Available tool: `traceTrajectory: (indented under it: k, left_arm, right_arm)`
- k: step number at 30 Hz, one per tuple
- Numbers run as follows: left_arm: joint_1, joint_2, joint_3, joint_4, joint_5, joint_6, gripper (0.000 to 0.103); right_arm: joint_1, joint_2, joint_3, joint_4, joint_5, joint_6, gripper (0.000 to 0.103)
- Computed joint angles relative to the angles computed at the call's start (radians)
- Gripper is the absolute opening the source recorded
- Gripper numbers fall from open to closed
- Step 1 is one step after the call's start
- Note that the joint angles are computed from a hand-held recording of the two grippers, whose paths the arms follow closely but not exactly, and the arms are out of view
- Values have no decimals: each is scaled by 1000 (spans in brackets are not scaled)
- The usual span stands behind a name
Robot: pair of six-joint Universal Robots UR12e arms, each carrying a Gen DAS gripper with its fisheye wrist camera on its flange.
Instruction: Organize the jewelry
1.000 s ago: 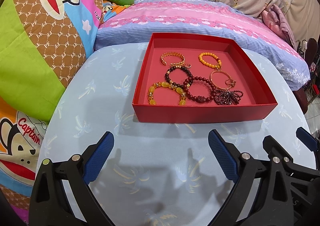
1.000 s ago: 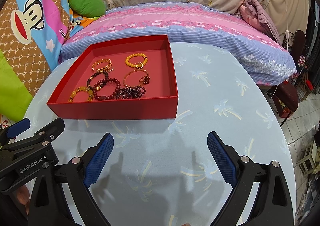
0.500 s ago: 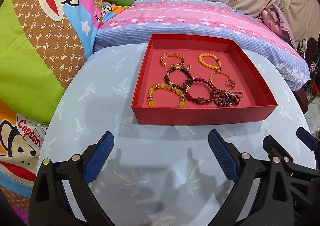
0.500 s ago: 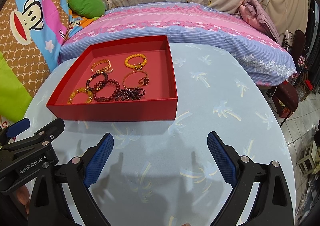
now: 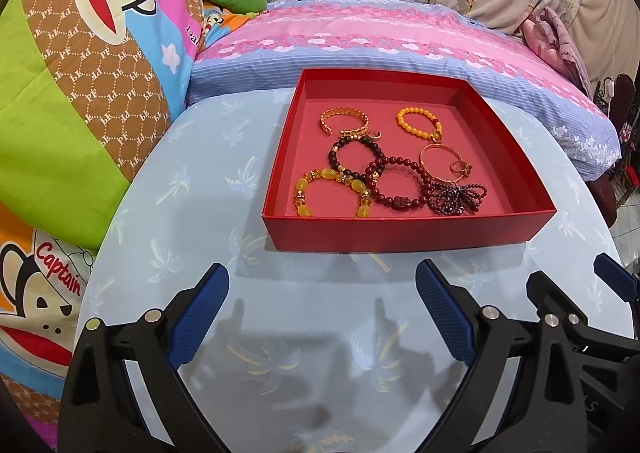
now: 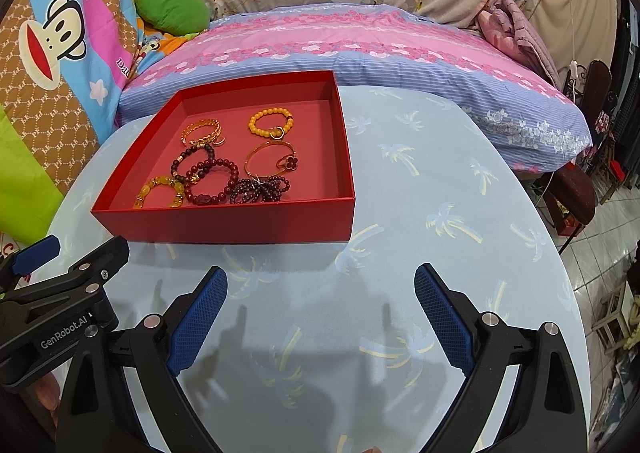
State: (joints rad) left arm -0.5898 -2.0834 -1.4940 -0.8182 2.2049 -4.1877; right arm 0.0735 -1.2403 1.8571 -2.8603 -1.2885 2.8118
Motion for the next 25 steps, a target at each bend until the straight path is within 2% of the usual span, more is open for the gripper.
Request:
traceTrajectory:
  k: [25]
  left_arm:
    - [1,2,-1,-13,-9,-18,90]
  right_arm:
    - [-2,2,-2,-1,-3,-3,91]
